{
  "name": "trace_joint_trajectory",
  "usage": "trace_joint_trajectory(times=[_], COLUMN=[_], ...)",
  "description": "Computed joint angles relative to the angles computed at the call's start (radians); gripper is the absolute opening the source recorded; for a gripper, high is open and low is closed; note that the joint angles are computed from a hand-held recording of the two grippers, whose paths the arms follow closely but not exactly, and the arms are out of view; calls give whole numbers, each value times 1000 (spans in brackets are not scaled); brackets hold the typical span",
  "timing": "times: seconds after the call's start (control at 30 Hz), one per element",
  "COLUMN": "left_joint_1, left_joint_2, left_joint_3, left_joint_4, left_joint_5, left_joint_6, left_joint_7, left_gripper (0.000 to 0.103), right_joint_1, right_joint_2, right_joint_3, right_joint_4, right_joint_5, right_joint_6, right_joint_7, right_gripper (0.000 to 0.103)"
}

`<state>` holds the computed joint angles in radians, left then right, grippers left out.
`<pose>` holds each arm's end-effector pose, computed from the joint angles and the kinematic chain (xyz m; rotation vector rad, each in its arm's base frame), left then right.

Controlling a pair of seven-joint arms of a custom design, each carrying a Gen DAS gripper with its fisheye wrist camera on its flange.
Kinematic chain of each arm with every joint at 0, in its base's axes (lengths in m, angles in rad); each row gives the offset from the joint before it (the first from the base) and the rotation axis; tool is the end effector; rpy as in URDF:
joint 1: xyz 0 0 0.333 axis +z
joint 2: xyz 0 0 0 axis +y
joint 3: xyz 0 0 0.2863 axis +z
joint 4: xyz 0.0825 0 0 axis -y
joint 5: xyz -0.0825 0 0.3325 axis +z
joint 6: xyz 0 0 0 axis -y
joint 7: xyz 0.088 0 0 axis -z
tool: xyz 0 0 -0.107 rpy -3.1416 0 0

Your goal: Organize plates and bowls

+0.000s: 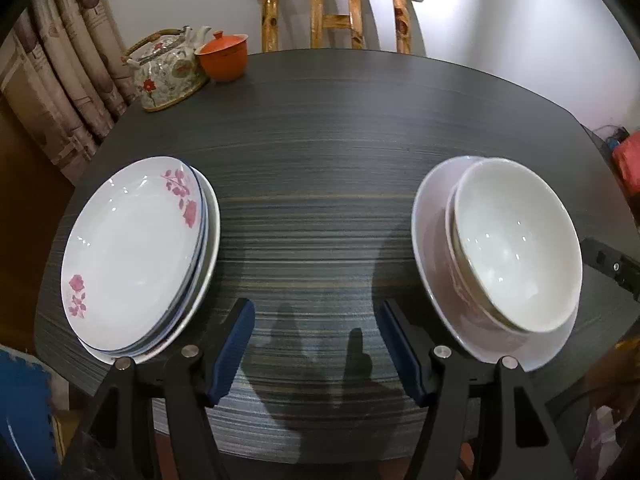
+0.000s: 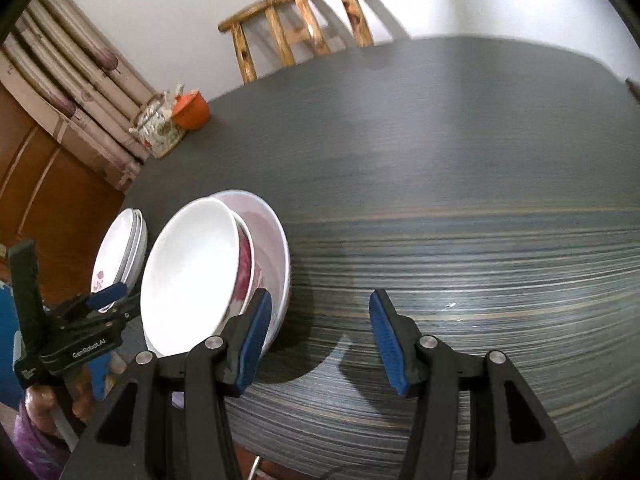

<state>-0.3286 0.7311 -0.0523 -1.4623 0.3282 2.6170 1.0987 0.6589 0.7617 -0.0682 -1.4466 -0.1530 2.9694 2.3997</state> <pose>0.6449 -0.2573 0.3026 -1.8251 2.0944 -0.4644 0.5767 0.4154 0.3346 -1.6352 1.7368 -0.2218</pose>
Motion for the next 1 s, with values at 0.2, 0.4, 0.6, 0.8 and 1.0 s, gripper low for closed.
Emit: trace_joint_trajectory(times=[0.2, 0.4, 0.6, 0.8, 1.0], left_joint_1=[97, 70, 42, -24, -129], left_joint_2=[6, -16, -59, -182, -292], left_joint_3=[-97, -58, -19, 83, 260], left_joint_4=[-2, -42, -123, -333, -504], left_joint_5=[-139, -137, -102, 27, 180], left_joint_6=[-1, 35, 104, 301, 433], left_joint_7=[92, 106, 48, -74, -304], left_gripper=[66, 66, 66, 66, 66], right_joint_1=[-30, -30, -1, 34, -20], right_joint_2=[-5, -22, -39, -26, 15], right_joint_3=[42, 38, -18, -146, -184], right_joint_4=[-21, -60, -97, -103, -56], right_joint_5=[29, 67, 67, 3, -68], right_joint_6=[14, 62, 69, 8, -49], right_joint_7=[-16, -19, 16, 126, 192], right_gripper=[56, 56, 59, 68, 68])
